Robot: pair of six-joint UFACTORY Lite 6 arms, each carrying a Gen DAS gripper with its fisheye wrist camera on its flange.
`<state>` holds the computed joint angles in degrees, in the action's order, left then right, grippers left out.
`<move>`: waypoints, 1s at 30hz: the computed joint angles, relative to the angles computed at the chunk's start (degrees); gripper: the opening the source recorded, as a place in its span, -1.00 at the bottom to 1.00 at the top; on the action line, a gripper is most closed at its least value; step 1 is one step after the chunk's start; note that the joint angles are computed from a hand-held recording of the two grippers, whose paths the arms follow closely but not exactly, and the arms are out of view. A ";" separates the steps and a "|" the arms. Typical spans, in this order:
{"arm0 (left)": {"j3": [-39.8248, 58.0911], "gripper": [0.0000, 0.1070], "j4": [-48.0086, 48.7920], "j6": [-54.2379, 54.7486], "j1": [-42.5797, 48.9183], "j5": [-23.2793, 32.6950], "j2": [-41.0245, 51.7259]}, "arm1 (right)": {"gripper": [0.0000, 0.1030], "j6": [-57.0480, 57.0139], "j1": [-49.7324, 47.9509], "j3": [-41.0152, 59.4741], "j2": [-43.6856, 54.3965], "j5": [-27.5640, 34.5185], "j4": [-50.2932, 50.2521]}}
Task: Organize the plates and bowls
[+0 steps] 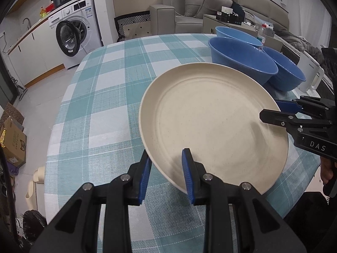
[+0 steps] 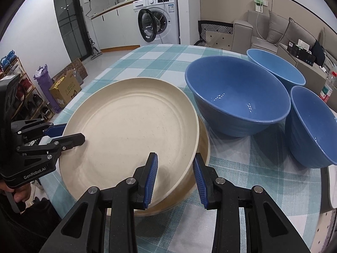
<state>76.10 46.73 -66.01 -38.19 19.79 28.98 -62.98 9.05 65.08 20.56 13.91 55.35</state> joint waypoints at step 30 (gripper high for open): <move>10.18 -0.41 -3.75 7.51 -0.99 5.00 9.02 | -0.29 11.39 1.92 1.76 3.83 -6.24 -14.25</move>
